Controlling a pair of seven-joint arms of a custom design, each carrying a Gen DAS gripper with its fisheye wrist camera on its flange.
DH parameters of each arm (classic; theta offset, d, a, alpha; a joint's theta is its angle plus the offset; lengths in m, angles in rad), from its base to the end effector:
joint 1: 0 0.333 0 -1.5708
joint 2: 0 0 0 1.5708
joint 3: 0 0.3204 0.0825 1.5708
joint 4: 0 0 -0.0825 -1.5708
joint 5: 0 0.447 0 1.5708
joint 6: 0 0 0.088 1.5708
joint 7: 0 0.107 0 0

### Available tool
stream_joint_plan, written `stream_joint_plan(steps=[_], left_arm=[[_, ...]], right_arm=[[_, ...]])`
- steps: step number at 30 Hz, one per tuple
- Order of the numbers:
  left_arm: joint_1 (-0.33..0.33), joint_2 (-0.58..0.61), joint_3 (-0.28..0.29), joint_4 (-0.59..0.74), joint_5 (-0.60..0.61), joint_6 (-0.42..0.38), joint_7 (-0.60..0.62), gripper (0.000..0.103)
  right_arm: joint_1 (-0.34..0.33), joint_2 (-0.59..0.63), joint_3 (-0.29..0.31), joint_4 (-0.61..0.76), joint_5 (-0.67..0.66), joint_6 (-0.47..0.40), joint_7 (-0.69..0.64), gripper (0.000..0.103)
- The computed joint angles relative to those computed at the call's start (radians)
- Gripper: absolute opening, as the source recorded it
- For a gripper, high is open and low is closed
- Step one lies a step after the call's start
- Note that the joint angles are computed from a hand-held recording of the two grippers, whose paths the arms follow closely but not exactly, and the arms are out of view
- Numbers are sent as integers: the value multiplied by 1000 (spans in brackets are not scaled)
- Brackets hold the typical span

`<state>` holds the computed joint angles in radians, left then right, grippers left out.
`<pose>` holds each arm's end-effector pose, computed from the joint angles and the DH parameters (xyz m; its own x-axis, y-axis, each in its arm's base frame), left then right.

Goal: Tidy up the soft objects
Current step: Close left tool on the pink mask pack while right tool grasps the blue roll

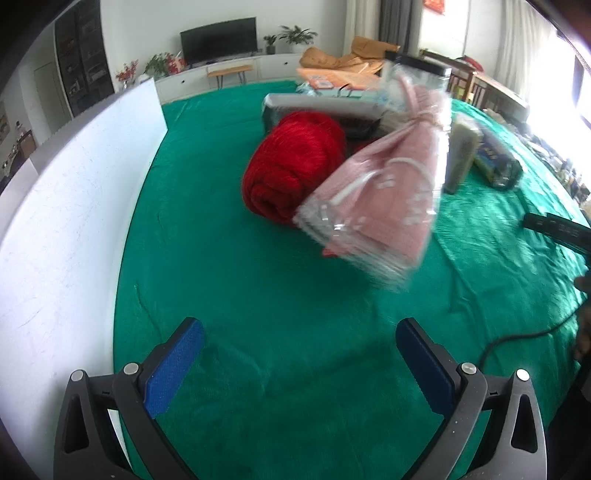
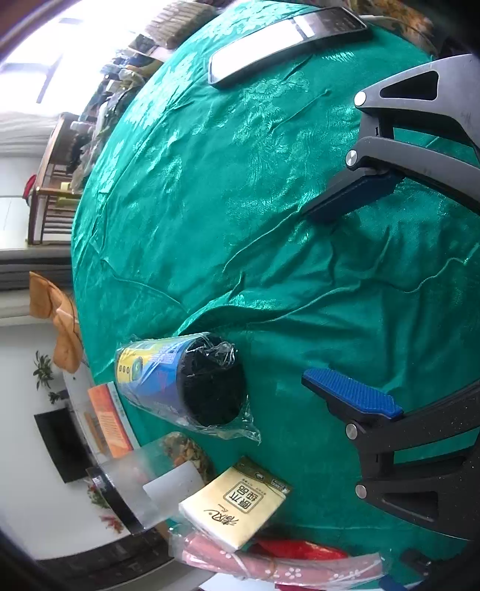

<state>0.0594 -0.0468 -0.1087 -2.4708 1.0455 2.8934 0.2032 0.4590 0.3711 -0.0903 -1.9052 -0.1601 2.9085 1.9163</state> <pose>0.5251 -0.0768 0.2990 0.3395 -0.9405 0.0122 -0.7598 -0.2819 -0.5858 0.6669 0.2731 0.3404 0.1990 -0.9787 -0.0508 -0.7930 -0.1303 -0.5951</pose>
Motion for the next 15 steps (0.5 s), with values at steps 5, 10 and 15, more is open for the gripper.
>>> stream_joint_plan(steps=[5,10,15], left_arm=[[-13,-9,-29,79,153,-40,-44,103],[-54,142,-14,258,53,-96,170,97],[-97,251,18,377,-84,-170,396,65]], right_arm=[[-4,-4,4,-8,-2,6,3,84],[-266,-22,281,-34,377,85,-282,83],[-275,69,296,181,462,-80,-435,83]])
